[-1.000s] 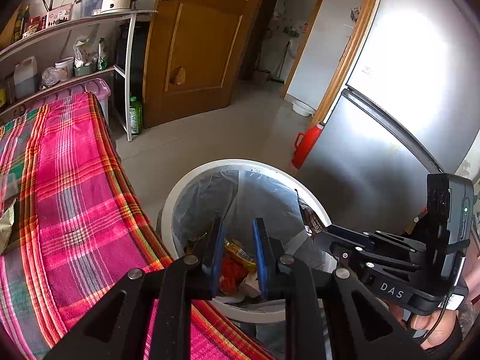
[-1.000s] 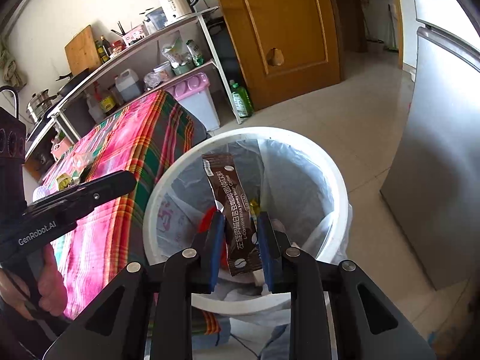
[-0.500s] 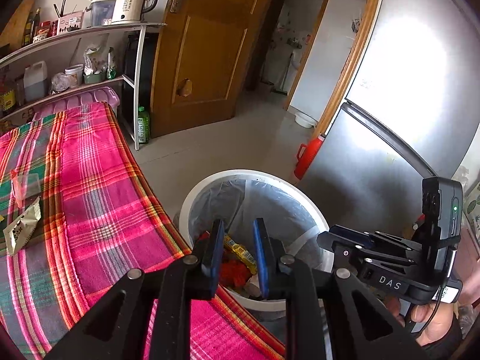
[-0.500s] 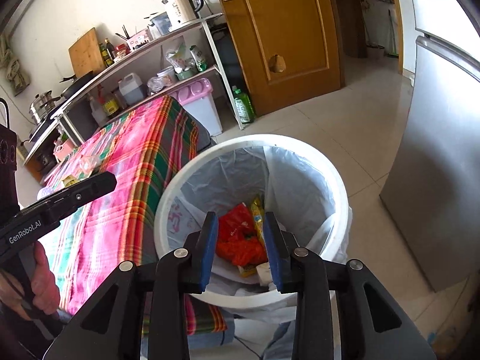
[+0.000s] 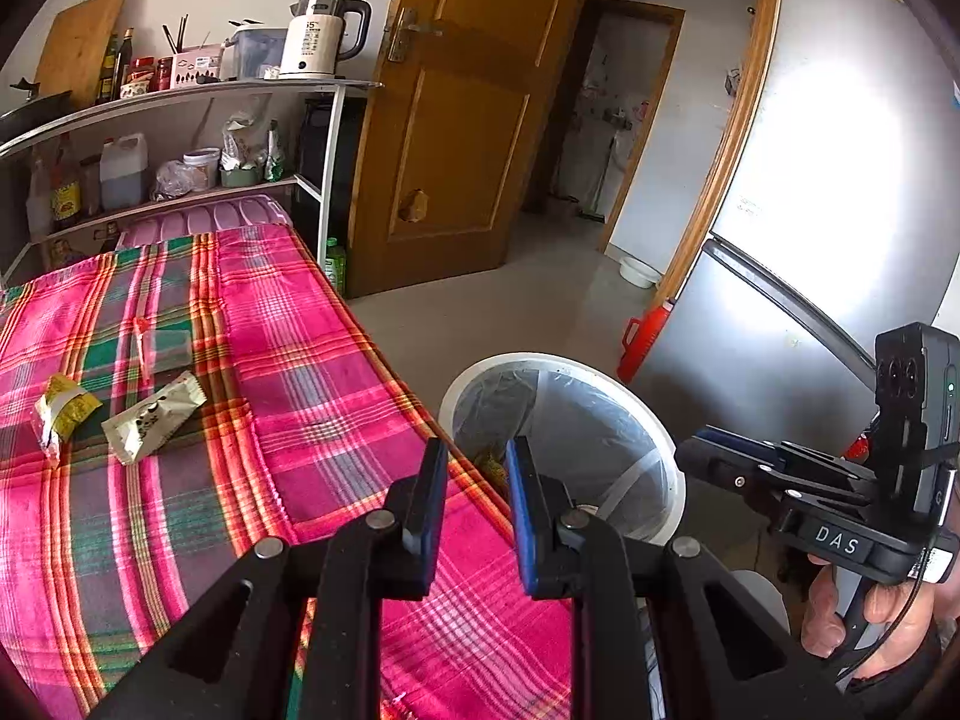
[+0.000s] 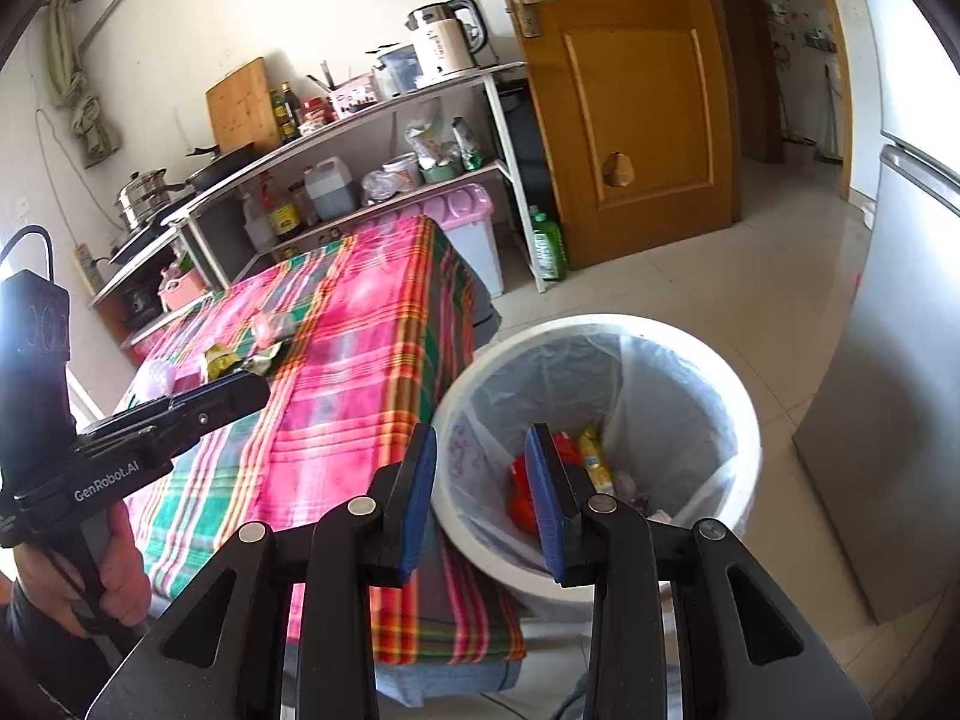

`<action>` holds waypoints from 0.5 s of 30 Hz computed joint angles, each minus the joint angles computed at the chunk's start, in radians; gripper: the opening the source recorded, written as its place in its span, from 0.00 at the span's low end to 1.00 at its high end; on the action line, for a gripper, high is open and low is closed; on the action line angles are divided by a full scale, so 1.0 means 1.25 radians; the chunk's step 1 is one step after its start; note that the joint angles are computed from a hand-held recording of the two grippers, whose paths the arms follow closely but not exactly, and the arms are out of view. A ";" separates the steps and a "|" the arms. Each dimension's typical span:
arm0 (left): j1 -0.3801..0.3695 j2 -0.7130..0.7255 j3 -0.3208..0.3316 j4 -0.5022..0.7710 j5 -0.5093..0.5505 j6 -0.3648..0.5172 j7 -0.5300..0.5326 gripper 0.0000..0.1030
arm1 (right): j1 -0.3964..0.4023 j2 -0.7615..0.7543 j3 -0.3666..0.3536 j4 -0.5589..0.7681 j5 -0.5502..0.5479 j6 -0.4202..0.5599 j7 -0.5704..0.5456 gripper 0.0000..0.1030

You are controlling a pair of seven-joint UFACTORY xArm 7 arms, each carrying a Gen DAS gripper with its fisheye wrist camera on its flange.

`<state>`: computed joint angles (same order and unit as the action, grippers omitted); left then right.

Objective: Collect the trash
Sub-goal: 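Move both open grippers back over the table toward the remaining trash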

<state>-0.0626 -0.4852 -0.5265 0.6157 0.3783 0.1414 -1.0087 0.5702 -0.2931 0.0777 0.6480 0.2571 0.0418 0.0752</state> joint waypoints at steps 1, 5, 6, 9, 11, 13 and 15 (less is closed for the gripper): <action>-0.004 -0.012 0.005 -0.009 -0.002 0.004 0.000 0.20 | 0.007 0.001 -0.001 0.003 0.002 0.000 -0.003 0.31; -0.019 -0.063 0.024 -0.047 -0.015 0.019 0.004 0.25 | 0.033 0.013 -0.001 0.016 0.012 -0.001 -0.016 0.31; -0.022 -0.077 0.029 -0.057 -0.019 0.023 0.006 0.26 | 0.042 0.015 -0.003 0.018 0.017 -0.003 -0.021 0.31; -0.025 -0.111 0.036 -0.082 -0.030 0.032 0.010 0.26 | 0.064 0.027 -0.007 0.030 0.034 -0.004 -0.036 0.32; -0.029 -0.135 0.044 -0.100 -0.039 0.040 0.015 0.27 | 0.069 0.035 -0.003 0.038 0.040 -0.002 -0.043 0.33; -0.033 -0.157 0.050 -0.117 -0.048 0.046 0.020 0.27 | 0.072 0.044 0.003 0.047 0.046 -0.001 -0.049 0.34; -0.035 -0.181 0.056 -0.134 -0.055 0.055 0.024 0.28 | 0.081 0.053 0.002 0.058 0.058 0.000 -0.062 0.35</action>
<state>-0.1059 -0.7108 -0.4559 0.4484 0.3091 0.2099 -0.9787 0.6720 -0.2263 0.0808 0.7204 0.3298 0.0416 -0.0028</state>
